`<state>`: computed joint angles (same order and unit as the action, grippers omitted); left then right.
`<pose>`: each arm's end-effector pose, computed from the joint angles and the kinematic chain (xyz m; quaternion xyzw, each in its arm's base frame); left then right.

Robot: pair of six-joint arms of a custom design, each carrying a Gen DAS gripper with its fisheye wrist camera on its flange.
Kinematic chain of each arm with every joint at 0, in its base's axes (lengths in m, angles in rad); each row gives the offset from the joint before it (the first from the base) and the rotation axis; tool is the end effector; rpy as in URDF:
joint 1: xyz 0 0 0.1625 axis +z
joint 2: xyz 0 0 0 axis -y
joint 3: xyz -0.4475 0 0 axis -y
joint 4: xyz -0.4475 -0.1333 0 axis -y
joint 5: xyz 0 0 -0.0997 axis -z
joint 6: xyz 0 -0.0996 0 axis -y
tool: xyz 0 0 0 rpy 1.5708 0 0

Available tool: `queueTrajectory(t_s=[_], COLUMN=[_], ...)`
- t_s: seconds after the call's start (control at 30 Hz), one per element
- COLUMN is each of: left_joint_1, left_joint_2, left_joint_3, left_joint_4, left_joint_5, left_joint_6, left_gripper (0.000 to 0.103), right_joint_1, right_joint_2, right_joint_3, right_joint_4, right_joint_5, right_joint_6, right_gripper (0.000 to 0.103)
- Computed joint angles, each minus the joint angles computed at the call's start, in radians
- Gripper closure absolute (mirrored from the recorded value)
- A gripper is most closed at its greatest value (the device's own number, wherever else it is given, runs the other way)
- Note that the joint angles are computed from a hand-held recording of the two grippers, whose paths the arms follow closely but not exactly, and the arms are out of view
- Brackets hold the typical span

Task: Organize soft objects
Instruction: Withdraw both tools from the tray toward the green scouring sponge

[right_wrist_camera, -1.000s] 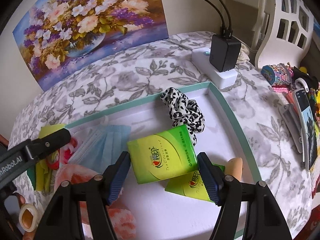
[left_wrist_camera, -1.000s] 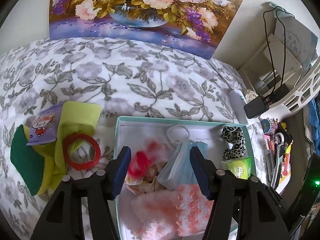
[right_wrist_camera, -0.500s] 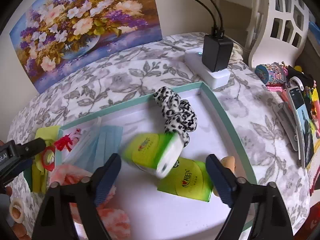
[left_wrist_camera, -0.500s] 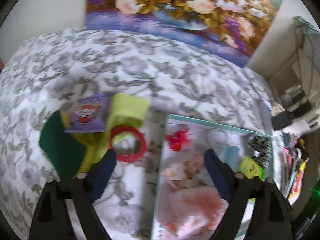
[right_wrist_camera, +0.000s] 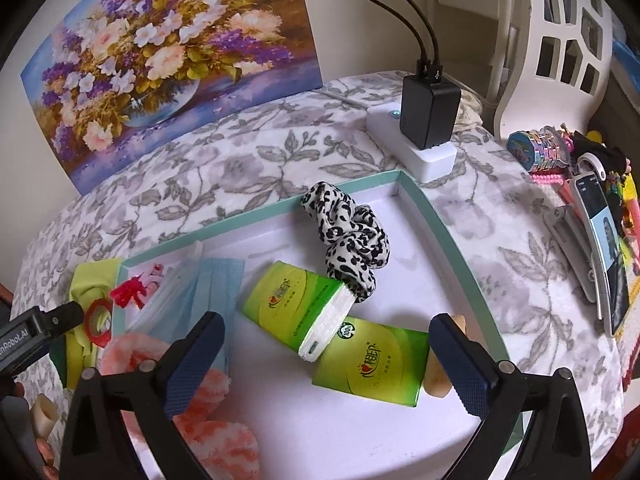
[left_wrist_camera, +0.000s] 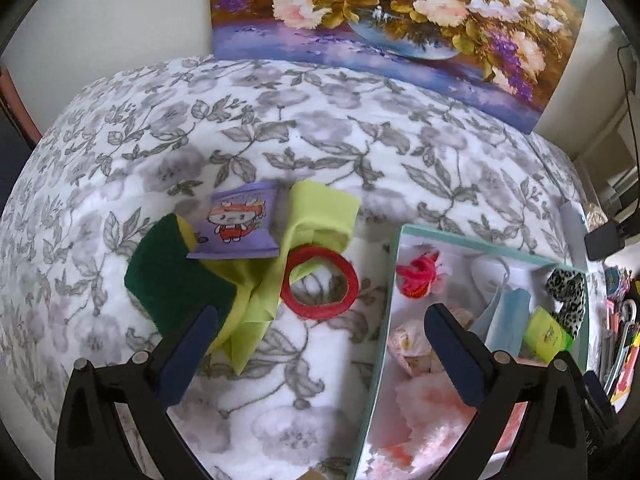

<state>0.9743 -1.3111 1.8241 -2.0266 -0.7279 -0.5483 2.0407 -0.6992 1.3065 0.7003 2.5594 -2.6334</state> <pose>-0.1656 -0.6135 0.3035 0.0337 0.9116 -0.1996 0.3579 0.3290 -0.5372 0.1163 -0.0789 -0.8713 0.3229 0.3609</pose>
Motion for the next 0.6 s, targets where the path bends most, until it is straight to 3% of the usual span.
queueTrajectory(t_s=[0.27,0.6], left_joint_1=[-0.013,-0.046], left_joint_2=[-0.011,-0.082], left_joint_3=[-0.009,-0.012], left_joint_4=[0.108,0.082], left_joint_5=[0.046,0.085], left_joint_6=[-0.054,0.006], left_gripper=[0.0,0.0], right_joint_1=[0.012,0.086], right_joint_2=[-0.005,-0.008], right_joint_3=[0.0,-0.033], right_joint_4=[0.006,-0.036], right_joint_5=[0.01,0.034], right_joint_6=[0.008,-0.065], right_gripper=[0.0,0.0])
